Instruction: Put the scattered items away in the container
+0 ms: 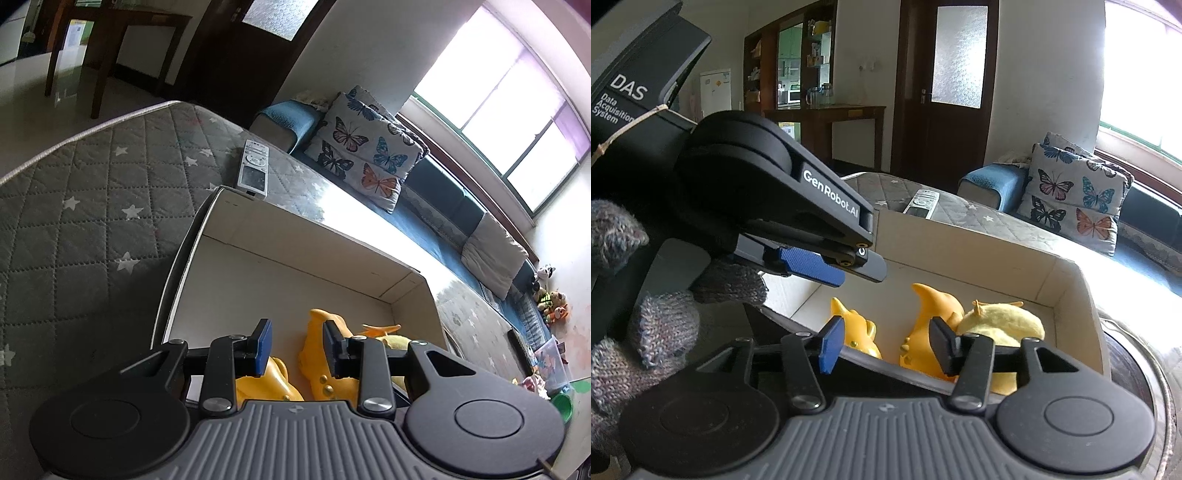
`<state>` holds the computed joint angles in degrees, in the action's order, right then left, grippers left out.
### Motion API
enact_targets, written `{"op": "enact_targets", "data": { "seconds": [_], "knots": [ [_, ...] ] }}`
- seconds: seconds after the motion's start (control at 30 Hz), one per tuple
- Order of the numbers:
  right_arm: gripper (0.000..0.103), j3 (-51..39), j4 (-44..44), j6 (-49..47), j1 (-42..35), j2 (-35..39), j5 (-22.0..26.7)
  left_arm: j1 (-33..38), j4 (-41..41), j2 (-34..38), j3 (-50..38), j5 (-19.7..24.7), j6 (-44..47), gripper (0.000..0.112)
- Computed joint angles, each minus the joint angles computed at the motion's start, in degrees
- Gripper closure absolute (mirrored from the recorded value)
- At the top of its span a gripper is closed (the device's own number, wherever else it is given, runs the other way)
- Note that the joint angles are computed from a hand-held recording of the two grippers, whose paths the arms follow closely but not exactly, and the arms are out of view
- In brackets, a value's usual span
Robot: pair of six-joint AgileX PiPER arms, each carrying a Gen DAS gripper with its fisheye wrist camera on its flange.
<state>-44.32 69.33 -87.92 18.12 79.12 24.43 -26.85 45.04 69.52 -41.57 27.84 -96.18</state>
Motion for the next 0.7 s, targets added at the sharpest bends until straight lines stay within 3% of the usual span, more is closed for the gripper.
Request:
{"op": "enact_targets", "data": {
  "seconds": [0.3,0.43,0.7],
  "knots": [
    [0.036,2.89,0.63,-0.96,-2.33,-3.77,1.1,-5.63,3.99,-1.12,0.33,4.59,-5.09,0.079],
    [0.024,4.35,1.16,-1.56,-4.11,-5.32,2.19,-8.6,5.5,-1.74,0.68,7.13,-7.5,0.079],
    [0.024,6.69,1.33,-2.24,-7.37,-7.9,4.8,-14.29,7.91,-1.94,1.01,11.68,-11.92,0.079]
  ]
}}
